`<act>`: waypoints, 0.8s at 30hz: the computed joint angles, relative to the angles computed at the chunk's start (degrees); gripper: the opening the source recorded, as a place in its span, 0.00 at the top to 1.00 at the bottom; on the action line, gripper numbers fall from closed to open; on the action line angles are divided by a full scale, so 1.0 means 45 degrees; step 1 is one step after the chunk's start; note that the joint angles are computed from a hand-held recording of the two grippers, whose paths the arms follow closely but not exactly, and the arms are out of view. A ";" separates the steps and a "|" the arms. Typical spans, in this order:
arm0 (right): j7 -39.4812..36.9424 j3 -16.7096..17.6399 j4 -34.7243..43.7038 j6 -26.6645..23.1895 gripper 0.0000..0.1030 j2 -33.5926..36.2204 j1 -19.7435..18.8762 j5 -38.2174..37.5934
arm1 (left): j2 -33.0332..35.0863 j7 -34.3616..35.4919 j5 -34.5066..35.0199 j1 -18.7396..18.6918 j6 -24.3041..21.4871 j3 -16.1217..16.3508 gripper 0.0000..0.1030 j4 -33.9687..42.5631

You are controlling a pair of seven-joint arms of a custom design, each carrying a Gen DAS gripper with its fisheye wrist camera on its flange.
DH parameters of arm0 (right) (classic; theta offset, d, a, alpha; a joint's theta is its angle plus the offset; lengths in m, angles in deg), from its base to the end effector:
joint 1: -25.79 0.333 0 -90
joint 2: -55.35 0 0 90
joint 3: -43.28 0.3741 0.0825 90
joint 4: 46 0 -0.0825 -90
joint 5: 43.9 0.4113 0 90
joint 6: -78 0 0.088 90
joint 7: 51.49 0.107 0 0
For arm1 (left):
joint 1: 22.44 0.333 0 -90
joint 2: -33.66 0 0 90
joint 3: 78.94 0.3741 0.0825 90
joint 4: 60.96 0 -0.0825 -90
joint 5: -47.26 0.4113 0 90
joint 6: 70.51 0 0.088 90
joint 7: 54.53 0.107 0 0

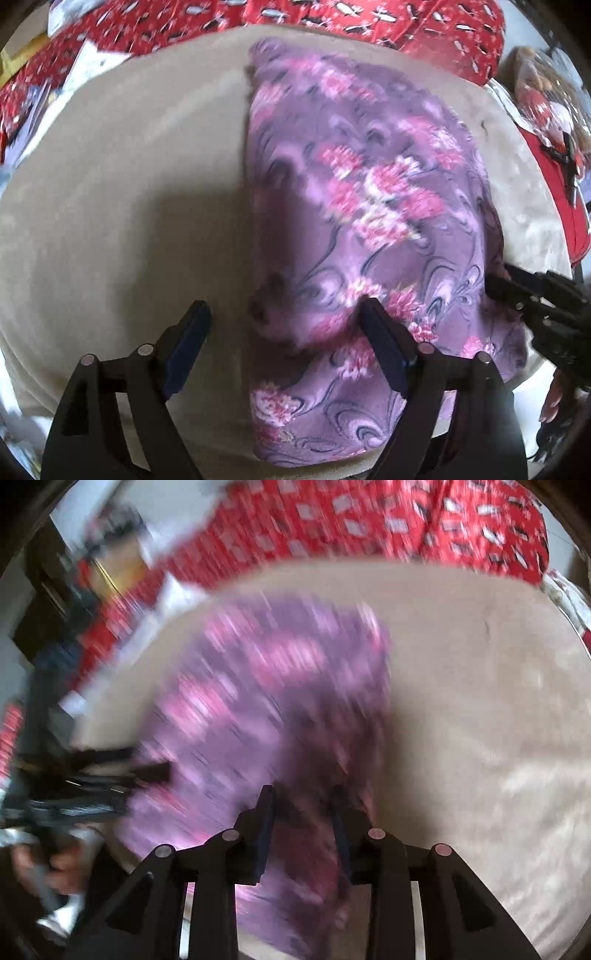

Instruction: Fold small clothes

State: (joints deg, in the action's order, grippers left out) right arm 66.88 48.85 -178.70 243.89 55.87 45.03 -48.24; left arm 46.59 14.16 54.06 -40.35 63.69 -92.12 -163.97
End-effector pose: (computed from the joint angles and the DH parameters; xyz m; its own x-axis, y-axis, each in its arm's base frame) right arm 0.5190 0.2448 0.4421 0.0619 -0.9762 -0.2078 -0.8650 0.0514 -0.4991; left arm 0.5950 -0.3420 0.5031 -0.2332 -0.9704 0.0635 -0.9267 0.2020 -0.3168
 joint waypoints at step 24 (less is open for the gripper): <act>0.5580 0.0445 -0.0251 0.0332 0.59 -0.0709 -0.0664 -0.4888 | -0.0737 0.0070 0.0190 0.0107 0.0336 -0.0063 0.17 -0.1174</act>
State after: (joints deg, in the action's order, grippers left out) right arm 91.99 50.85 -179.83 245.39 52.68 42.05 -70.23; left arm 43.28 14.47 54.92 -39.87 65.20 -92.40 -169.25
